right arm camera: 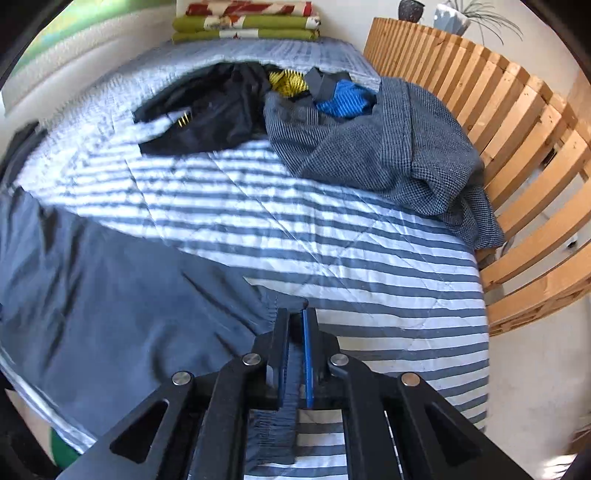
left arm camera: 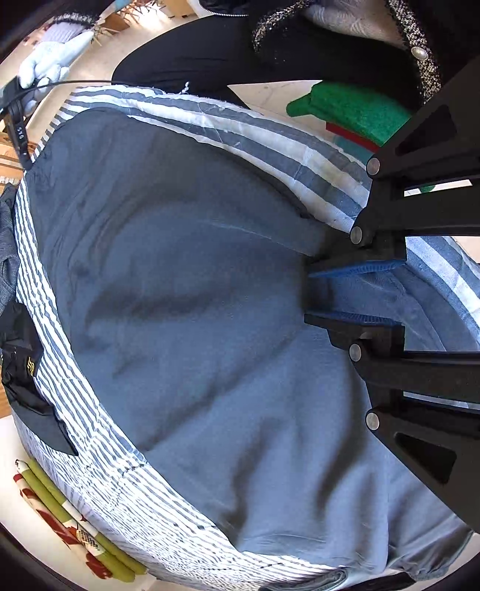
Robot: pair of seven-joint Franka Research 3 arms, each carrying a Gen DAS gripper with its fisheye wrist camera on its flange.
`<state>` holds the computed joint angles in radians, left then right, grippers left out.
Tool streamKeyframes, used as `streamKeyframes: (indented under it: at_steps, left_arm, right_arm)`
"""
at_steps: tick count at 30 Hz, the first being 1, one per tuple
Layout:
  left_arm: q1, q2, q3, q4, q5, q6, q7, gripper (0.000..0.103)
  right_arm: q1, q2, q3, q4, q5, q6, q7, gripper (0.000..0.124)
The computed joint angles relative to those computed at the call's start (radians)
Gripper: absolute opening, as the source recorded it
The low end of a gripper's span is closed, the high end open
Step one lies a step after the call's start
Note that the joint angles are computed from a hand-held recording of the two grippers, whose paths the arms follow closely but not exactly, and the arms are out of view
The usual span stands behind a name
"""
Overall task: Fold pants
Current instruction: 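Grasp the trousers' elastic cuff with the left gripper while the right gripper grasps the leg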
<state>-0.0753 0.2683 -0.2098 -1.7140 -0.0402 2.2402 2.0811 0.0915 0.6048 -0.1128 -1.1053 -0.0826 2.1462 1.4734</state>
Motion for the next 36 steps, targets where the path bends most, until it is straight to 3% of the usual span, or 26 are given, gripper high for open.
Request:
streamKeyframes:
  at_steps: [2, 6, 8, 10, 12, 16, 18, 22, 25, 27, 28, 29, 30, 32, 36]
  left_arm:
    - [0.005, -0.013, -0.002, -0.020, -0.014, 0.020, 0.003, 0.020]
    - [0.016, -0.048, 0.001, -0.067, -0.057, 0.071, -0.009, 0.020]
    - [0.019, -0.078, 0.005, -0.105, -0.077, 0.112, -0.031, 0.020]
    - [0.026, -0.109, 0.013, -0.140, -0.096, 0.156, -0.051, 0.020]
    - [0.037, -0.149, 0.027, -0.182, -0.117, 0.206, -0.068, 0.020]
    - [0.075, -0.244, 0.083, -0.275, -0.130, 0.307, -0.188, 0.024]
    - [0.104, -0.291, 0.119, -0.321, -0.097, 0.352, -0.283, 0.037]
    - [0.193, -0.332, 0.186, -0.348, 0.046, 0.403, -0.532, 0.039]
    - [0.265, -0.321, 0.234, -0.322, 0.083, 0.371, -0.662, 0.039]
    - [0.295, -0.296, 0.254, -0.285, 0.029, 0.344, -0.654, 0.042]
    - [0.310, -0.279, 0.260, -0.260, 0.007, 0.337, -0.652, 0.045]
    - [0.323, -0.261, 0.263, -0.235, -0.027, 0.334, -0.641, 0.058]
    - [0.337, -0.240, 0.264, -0.208, -0.079, 0.334, -0.624, 0.070]
    - [0.367, -0.193, 0.258, -0.141, -0.194, 0.317, -0.578, 0.078]
    - [0.433, -0.055, 0.221, 0.046, -0.356, 0.209, -0.544, 0.078]
  right_arm:
    - [-0.007, 0.035, -0.007, 0.059, 0.011, -0.077, 0.040, 0.012]
    - [-0.087, -0.101, 0.045, -0.140, 0.205, -0.002, 0.115, 0.042]
    - [-0.100, -0.163, 0.059, -0.243, 0.262, 0.020, 0.106, 0.043]
    - [-0.045, -0.207, 0.032, -0.329, 0.152, 0.049, 0.101, 0.043]
    - [0.030, -0.203, -0.009, -0.337, -0.037, 0.011, 0.145, 0.043]
    - [0.068, -0.226, -0.010, -0.329, -0.131, 0.072, 0.215, 0.043]
    - [0.075, -0.242, 0.024, -0.314, -0.123, 0.108, 0.156, 0.043]
    - [0.108, -0.235, 0.114, -0.257, -0.019, 0.156, -0.028, 0.043]
    - [0.142, -0.195, 0.189, -0.198, 0.107, 0.158, -0.194, 0.043]
    - [0.177, -0.147, 0.228, -0.134, 0.165, 0.131, -0.296, 0.043]
    - [0.199, -0.117, 0.242, -0.097, 0.183, 0.110, -0.336, 0.044]
    - [0.220, -0.096, 0.252, -0.076, 0.194, 0.097, -0.377, 0.044]
    - [0.249, -0.069, 0.255, -0.048, 0.188, 0.085, -0.413, 0.044]
    - [0.311, -0.029, 0.244, -0.020, 0.161, 0.096, -0.463, 0.044]
    - [0.392, 0.069, 0.223, 0.099, 0.143, 0.030, -0.513, 0.045]
